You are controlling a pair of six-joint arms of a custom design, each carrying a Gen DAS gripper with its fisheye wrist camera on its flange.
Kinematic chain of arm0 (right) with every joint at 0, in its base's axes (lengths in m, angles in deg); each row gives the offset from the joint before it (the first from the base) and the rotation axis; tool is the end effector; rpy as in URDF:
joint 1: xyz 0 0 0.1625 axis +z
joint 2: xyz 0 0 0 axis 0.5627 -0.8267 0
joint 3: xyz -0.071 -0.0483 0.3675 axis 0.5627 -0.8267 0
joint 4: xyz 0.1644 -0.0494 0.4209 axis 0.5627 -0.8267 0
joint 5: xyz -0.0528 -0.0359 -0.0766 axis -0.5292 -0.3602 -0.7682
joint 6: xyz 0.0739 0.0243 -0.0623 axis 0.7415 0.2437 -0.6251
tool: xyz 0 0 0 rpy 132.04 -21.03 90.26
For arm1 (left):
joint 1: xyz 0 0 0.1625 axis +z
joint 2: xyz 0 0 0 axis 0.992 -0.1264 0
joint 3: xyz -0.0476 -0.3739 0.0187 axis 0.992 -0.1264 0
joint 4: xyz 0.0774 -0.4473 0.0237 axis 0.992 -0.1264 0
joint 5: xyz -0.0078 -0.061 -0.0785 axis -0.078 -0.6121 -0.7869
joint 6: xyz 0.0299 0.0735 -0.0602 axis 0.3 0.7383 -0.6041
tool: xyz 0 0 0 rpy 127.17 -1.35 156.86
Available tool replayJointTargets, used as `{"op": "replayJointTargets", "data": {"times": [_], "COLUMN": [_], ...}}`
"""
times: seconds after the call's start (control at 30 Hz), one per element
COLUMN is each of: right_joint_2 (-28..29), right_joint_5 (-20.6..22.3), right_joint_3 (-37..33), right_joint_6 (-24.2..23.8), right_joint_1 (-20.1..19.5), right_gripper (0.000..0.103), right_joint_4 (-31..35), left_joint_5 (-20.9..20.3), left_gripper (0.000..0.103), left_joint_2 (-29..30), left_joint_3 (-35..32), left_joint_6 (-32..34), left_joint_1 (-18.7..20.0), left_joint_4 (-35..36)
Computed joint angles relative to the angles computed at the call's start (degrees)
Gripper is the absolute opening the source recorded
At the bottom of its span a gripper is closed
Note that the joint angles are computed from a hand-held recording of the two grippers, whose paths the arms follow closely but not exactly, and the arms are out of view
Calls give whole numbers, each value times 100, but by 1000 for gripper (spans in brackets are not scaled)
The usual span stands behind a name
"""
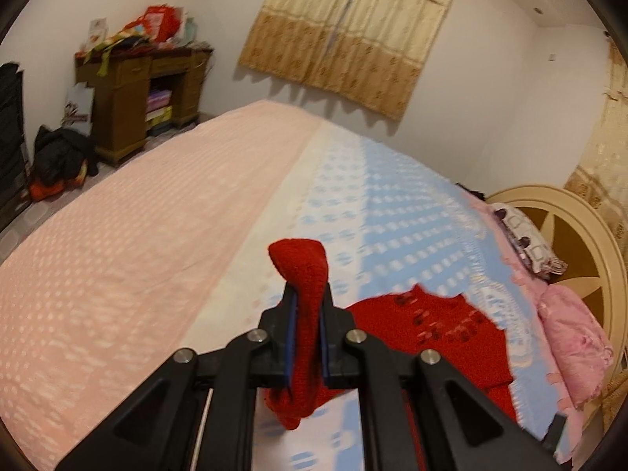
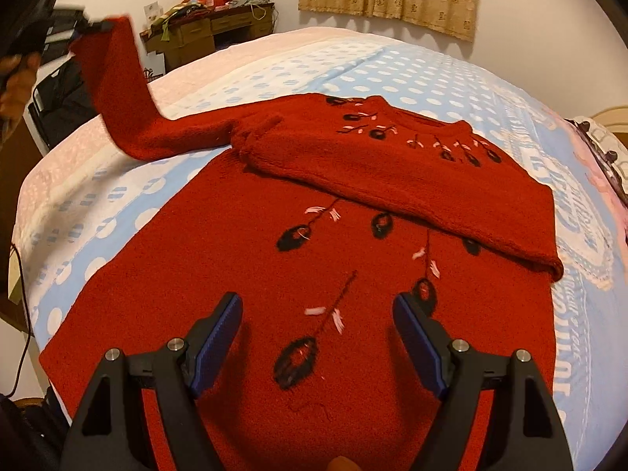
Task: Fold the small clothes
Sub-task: 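Lift the held sleeve with the left gripper toward the sweater body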
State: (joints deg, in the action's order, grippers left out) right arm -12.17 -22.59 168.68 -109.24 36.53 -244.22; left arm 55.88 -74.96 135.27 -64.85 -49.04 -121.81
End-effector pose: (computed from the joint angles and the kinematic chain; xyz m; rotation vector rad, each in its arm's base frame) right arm -0.0265 -0.4273 0.1798 1.0455 -2.2943 0.4411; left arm -0.2243 -0.4206 0.1454 -0.0822 2.2445 -1.3414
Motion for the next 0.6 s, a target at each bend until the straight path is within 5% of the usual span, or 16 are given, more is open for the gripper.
{"op": "replayJointTargets", "data": {"times": [0.33, 0.6], "right_joint_2": [-452, -742], "right_joint_5": [340, 726], "right_joint_3": [102, 299], "right_joint_6": [20, -110], "right_joint_1": [-292, -625], "right_gripper": [80, 80], "right_joint_4": [415, 414], "left_joint_5": [-54, -320], "left_gripper": [10, 10], "left_joint_2": [1239, 2024], "left_joint_3": [-1200, -2039], "left_joint_6": [2147, 2792], "left_joint_1": [-246, -304], "left_joint_4": [-1807, -2199]}}
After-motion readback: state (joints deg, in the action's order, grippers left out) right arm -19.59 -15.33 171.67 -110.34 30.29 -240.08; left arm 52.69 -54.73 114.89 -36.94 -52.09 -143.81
